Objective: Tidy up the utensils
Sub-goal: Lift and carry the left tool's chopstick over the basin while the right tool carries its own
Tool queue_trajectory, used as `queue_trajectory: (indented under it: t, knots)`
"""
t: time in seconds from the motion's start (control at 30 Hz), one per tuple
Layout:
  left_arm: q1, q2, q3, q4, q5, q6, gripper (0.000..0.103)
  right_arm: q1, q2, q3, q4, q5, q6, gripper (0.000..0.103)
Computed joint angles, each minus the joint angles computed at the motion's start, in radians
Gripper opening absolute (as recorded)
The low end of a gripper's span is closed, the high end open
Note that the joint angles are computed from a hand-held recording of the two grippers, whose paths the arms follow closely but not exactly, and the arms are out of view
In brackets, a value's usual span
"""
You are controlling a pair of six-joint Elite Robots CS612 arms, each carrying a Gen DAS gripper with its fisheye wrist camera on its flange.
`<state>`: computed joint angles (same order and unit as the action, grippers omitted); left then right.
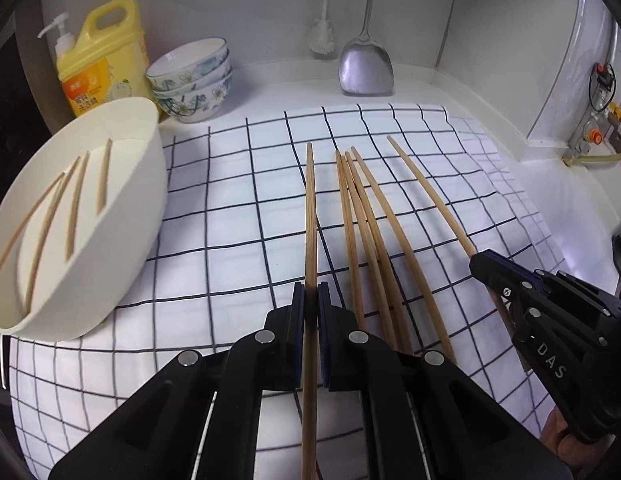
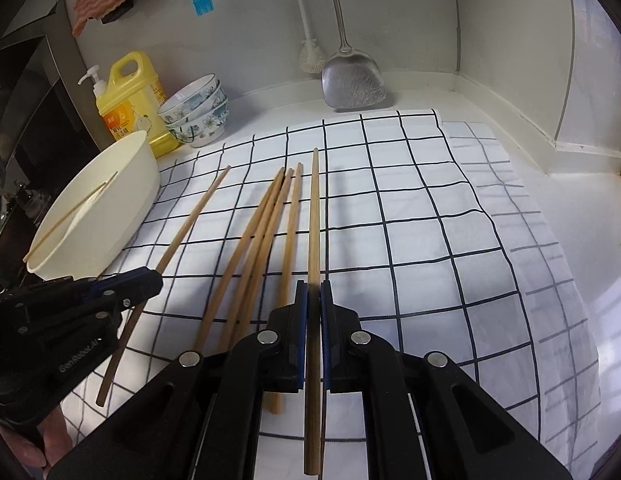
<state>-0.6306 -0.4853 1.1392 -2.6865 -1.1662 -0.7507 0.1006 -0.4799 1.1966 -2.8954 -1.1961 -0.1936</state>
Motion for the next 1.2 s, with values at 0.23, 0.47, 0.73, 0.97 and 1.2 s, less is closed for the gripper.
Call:
queue_trajectory:
  t: [0.23,0.47,0.73,0.97,1.2]
  knots:
    - [-0.011,-0.088,0.089,0.014,0.029,-0.090,0.007,-0.005,-0.049,0.035,0.052,0.060,-0.059,0.006]
    - [-0.022,-0.174,0.183,0.006,0.106,-0.139,0.007,0.011,-0.083,0.042,0.065,0.092,-0.103,0.006]
    - [-0.004,-0.248,0.297,-0.076,0.131,-0.113,0.007,0.060,-0.108,0.039,0.034,0.094,-0.082,0.006]
    - [0.056,-0.290,0.394,-0.176,0.091,-0.008,0.007,0.124,-0.098,0.014,0.001,0.056,0.043,0.006]
    - [0.118,-0.318,0.476,-0.256,0.055,0.060,0.007,0.184,-0.069,-0.039,0.024,0.029,0.133,0.006]
